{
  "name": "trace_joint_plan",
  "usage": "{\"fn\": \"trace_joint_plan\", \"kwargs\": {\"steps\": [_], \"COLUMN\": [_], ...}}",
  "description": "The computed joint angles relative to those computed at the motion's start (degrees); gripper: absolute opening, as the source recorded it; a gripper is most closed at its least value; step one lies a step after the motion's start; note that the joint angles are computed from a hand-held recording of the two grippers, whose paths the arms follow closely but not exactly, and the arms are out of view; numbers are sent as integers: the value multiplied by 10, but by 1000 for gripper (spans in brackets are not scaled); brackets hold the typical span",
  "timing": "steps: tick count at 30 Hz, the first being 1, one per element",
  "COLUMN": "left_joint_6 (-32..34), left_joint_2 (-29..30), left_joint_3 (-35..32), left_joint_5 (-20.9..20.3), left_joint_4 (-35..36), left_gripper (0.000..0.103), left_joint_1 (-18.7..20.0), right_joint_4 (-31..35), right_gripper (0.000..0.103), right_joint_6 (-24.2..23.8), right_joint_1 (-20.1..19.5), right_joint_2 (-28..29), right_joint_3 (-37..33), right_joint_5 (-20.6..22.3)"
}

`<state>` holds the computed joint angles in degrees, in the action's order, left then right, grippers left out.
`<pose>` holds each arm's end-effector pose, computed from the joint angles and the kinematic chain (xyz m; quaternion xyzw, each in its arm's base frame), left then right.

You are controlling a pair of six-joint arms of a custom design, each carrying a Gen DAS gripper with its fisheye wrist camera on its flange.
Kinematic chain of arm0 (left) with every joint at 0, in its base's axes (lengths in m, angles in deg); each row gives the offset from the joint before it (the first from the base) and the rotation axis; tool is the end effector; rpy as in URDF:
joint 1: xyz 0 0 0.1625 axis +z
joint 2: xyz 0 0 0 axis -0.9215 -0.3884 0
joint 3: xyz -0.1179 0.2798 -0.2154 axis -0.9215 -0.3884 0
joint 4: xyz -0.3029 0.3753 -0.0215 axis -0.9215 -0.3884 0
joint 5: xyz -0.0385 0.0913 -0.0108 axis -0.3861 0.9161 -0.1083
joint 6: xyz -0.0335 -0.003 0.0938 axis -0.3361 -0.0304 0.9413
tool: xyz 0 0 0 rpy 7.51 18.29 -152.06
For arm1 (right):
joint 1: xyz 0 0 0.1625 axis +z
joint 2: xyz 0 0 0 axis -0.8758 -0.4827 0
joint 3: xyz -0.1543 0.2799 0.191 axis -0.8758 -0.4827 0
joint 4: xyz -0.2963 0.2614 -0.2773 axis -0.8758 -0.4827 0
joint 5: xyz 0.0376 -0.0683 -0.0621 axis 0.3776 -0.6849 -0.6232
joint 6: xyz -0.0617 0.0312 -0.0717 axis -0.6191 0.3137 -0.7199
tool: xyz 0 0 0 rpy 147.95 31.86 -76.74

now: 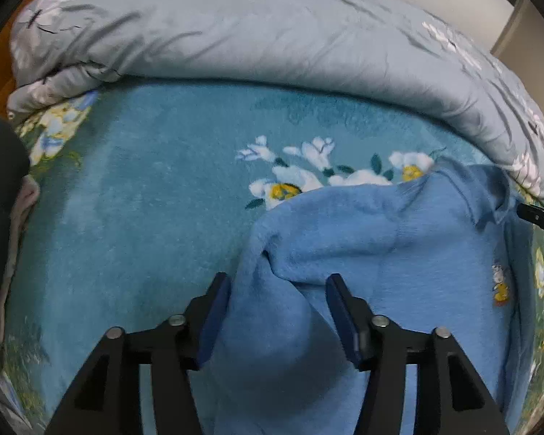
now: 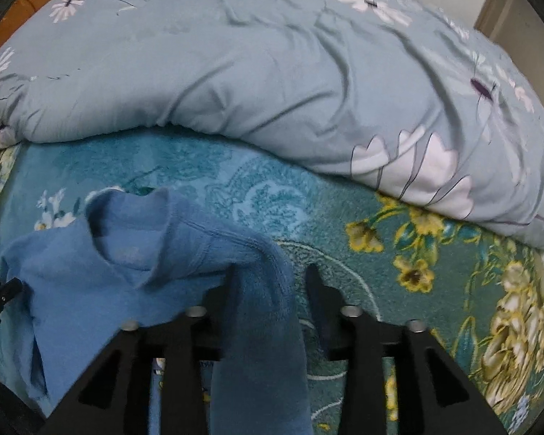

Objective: Fold clothes

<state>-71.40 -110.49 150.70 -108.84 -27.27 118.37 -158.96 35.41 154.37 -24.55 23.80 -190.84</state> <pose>-0.1538 -0.5304 0.1165 -0.1563 0.8739 -0.2623 0.3783 0.1176 -0.7020 0.1493 0.3067 -0.8946 0.0528 0.3207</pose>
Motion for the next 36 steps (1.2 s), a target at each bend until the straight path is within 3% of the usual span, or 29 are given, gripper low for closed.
{"fn": "trace_joint_plan", "kwargs": {"steps": [3,7,10,15,22,23,24,26,31,36], "left_joint_6": [-29,-50,-42,-57,-98,-105,-111,-125,-157,-170], "left_joint_2": [-17,-36,-51,-80,-100,-104,-109,-118,-136,-137], "left_joint_3": [30,65,80,94,99,101,103,107,114,113], "left_joint_5": [35,69,73,78,71,72,73,74,71,64], "left_joint_4": [-29,-65,-83,-68,-17,-11,-6,5,26,37], "left_gripper": [68,79,81,81,82,82,82,82,82,82], "left_joint_1": [-37,-84,-107,-125,-142,-144,-147,-150,-153,-149], "right_joint_4": [-11,-1,30,108,165,173,182,195,186,108], "right_gripper": [55,59,59,59,59,53,31,7,5,5], "right_joint_6": [-13,-11,-4,17,57,64,71,82,73,55], "right_joint_1": [3,-11,-43,-130,-210,-213,-216,-218,-188,-154], "right_joint_2": [-38,-137,-219,-359,-465,-471,-477,-486,-480,-424], "right_joint_3": [30,110,174,268,335,337,339,342,321,256], "right_joint_5": [34,102,118,121,155,165,175,191,191,114]}}
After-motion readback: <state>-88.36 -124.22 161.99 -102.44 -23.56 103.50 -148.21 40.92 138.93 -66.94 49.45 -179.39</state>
